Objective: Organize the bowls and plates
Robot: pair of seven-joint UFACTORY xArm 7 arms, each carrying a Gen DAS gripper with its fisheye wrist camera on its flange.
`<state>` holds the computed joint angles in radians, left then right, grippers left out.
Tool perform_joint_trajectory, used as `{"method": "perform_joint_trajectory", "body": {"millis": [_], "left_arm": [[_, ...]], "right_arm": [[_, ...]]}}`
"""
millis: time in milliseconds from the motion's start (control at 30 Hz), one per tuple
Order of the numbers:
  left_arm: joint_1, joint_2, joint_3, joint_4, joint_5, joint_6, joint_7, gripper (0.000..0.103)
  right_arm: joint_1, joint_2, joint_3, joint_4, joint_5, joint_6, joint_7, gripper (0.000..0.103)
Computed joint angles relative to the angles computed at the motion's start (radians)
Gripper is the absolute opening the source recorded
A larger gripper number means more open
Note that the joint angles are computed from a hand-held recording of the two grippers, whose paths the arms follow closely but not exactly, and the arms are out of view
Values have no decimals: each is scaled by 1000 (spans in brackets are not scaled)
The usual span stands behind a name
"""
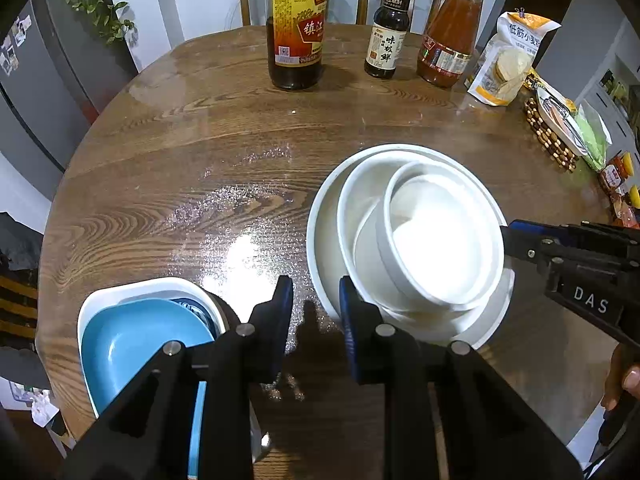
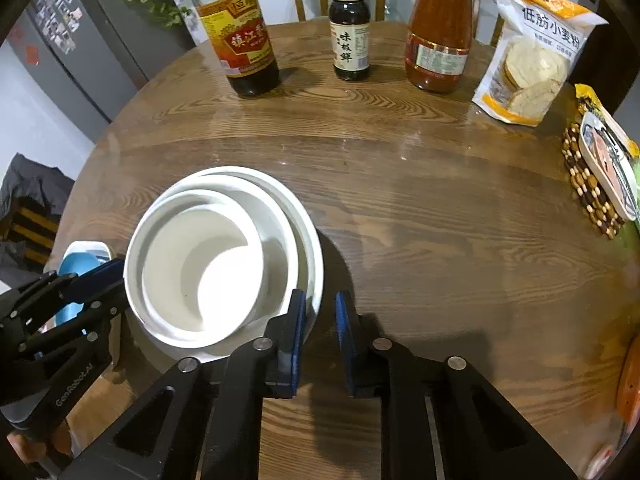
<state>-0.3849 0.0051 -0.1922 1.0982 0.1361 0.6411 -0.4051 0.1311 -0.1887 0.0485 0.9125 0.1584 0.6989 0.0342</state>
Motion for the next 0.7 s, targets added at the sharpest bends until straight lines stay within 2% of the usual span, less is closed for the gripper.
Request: {"method": "perform_joint_trajectory", "body": {"millis": [100, 233, 700], "left_arm": [[-1, 0, 0, -1, 4, -4, -2, 19], [-4, 0, -2, -7, 8, -17, -2, 11], [-2, -25, -5, -36, 68, -78, -73, 8]], "right_arm": [[7, 2, -3, 2, 19, -4, -19, 13], [9, -3, -8, -9, 42, -20, -37, 13], [23, -32, -26, -62, 166, -63, -68, 13]]}}
